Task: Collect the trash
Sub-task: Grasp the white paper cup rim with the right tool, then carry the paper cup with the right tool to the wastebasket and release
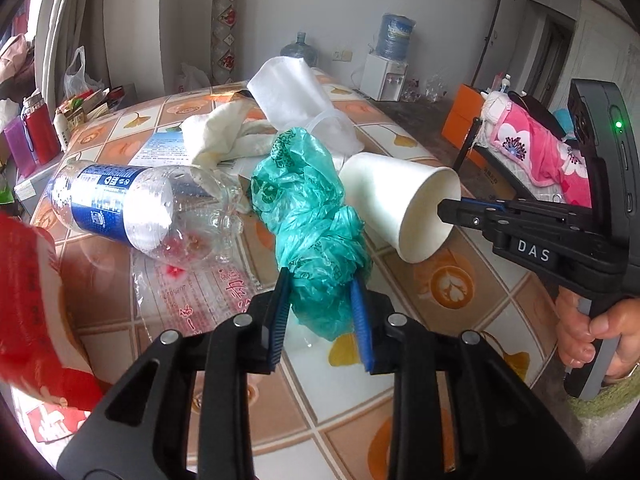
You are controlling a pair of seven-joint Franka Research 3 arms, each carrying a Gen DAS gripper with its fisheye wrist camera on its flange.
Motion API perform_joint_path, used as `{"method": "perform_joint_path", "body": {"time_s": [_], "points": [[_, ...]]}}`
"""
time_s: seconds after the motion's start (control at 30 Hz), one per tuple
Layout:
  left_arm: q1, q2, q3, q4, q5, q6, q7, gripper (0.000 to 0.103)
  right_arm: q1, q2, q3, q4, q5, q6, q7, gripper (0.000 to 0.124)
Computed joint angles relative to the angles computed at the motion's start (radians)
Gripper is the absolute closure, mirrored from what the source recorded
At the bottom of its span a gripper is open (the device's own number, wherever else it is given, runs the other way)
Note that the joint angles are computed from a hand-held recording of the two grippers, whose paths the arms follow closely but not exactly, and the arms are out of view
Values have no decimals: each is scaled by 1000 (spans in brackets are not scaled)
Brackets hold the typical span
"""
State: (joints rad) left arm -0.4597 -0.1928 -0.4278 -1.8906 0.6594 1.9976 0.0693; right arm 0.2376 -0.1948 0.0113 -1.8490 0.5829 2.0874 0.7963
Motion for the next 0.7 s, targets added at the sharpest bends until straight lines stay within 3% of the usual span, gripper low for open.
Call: {"method": "perform_joint_path", "body": {"time_s": [0.53,0.7], "points": [[-45,28,-51,99,78,-37,-27,77,-44,-135,-66,-52,41,-41,-32,120],[-71,75,-45,159,105,-4,1,77,-73,-169,-96,-61,42,-54,-42,120]]}}
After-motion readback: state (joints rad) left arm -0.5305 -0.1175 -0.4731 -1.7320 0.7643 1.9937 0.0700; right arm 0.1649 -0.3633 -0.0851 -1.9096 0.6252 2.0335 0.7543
